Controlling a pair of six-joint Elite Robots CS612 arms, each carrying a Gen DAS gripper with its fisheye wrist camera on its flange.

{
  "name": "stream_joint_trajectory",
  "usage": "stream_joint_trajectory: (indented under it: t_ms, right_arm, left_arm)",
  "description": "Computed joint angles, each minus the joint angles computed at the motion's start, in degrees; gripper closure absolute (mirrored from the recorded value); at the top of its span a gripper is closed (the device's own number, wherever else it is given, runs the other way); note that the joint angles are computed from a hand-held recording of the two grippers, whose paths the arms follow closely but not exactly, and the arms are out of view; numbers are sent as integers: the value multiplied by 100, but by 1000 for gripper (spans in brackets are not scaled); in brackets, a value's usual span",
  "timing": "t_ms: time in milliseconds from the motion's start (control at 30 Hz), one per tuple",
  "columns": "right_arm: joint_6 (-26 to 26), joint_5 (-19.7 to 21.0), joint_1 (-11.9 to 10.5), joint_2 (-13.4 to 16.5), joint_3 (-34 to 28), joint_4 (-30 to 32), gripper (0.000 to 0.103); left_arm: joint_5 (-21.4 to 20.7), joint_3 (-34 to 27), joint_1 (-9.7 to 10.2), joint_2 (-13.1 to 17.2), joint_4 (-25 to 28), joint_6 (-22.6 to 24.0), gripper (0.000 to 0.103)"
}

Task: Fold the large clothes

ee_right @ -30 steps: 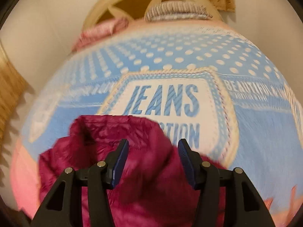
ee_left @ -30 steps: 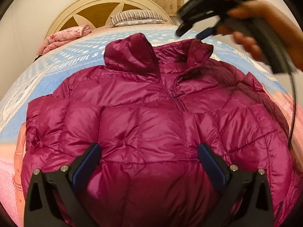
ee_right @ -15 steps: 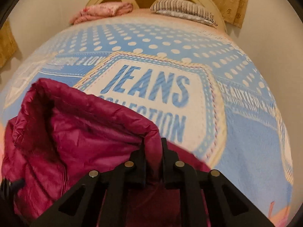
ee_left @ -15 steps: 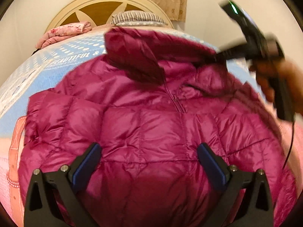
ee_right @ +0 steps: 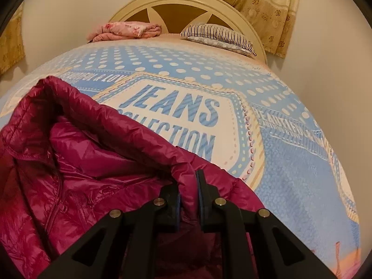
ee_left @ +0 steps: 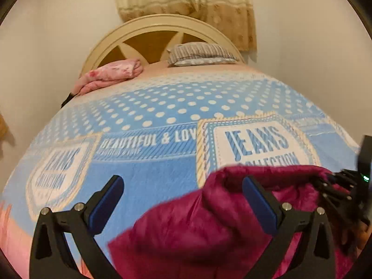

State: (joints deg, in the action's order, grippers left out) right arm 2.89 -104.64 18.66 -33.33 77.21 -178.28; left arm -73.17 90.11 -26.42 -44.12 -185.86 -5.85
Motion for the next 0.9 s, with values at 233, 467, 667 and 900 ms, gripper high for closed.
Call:
stream_joint_trajectory:
  t_ms: [233, 467, 667, 900]
  right_arm:
    - [-110, -85, 50, 108, -50, -160, 92]
    - [144, 170, -28, 134, -39, -125, 92]
    - [34, -32, 24, 187, -94, -85, 92]
    - [2, 3, 18, 201, -100, -79, 92]
  left_arm:
    - [299, -644, -85, 364, 1040, 550, 0]
    - [185, 209, -200, 194, 843, 746, 0]
    - [245, 157, -181, 63, -197, 633, 0]
    - [378, -883, -84, 414, 1113, 232, 0]
